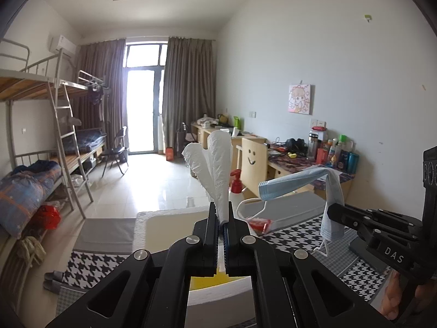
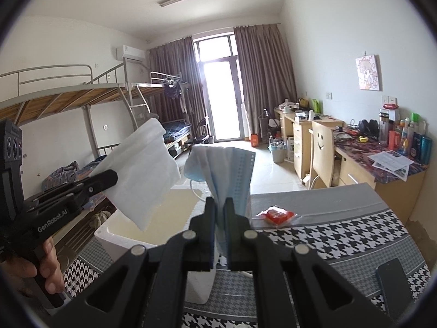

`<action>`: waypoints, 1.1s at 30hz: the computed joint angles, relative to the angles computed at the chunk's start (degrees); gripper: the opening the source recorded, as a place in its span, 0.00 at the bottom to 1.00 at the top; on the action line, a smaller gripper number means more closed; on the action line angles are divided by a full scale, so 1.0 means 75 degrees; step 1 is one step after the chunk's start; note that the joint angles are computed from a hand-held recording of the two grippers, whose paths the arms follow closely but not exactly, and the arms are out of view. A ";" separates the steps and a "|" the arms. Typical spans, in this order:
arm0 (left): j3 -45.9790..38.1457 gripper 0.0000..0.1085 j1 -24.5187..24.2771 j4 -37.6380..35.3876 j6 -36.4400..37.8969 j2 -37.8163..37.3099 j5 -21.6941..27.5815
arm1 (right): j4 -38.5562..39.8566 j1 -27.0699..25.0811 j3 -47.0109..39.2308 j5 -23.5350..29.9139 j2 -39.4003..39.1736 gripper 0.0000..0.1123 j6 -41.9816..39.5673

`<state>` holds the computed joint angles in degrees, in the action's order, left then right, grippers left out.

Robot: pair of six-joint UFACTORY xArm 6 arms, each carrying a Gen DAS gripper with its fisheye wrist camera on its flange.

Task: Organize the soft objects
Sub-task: 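Carry the tissue with the left gripper while the right gripper carries the mask over the box, then open the left gripper to drop the white tissue into the foam box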

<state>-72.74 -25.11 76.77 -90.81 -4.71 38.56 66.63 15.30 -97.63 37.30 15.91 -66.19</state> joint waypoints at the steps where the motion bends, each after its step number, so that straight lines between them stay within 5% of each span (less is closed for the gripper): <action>1: 0.0016 0.03 0.0012 -0.0029 0.0005 -0.0010 0.0024 | -0.0026 0.0014 -0.0020 0.0017 0.0012 0.07 0.0016; 26: 0.0026 0.05 0.0340 -0.1374 0.0865 0.0222 0.0208 | -0.0268 0.0274 -0.0157 0.0173 0.0129 0.07 0.0115; 29: 0.0038 0.31 0.0441 -0.1764 0.1123 0.0308 0.0142 | -0.0342 0.0292 -0.0172 0.0123 0.0155 0.07 0.0189; 31: 0.0139 0.63 0.0498 -0.1756 0.1010 0.0263 0.0039 | -0.0361 0.0288 -0.0186 0.0103 0.0169 0.07 0.0223; 33: 0.0212 0.72 0.0498 -0.1656 0.0901 0.0204 0.0097 | -0.0372 0.0291 -0.0182 0.0040 0.0169 0.07 0.0244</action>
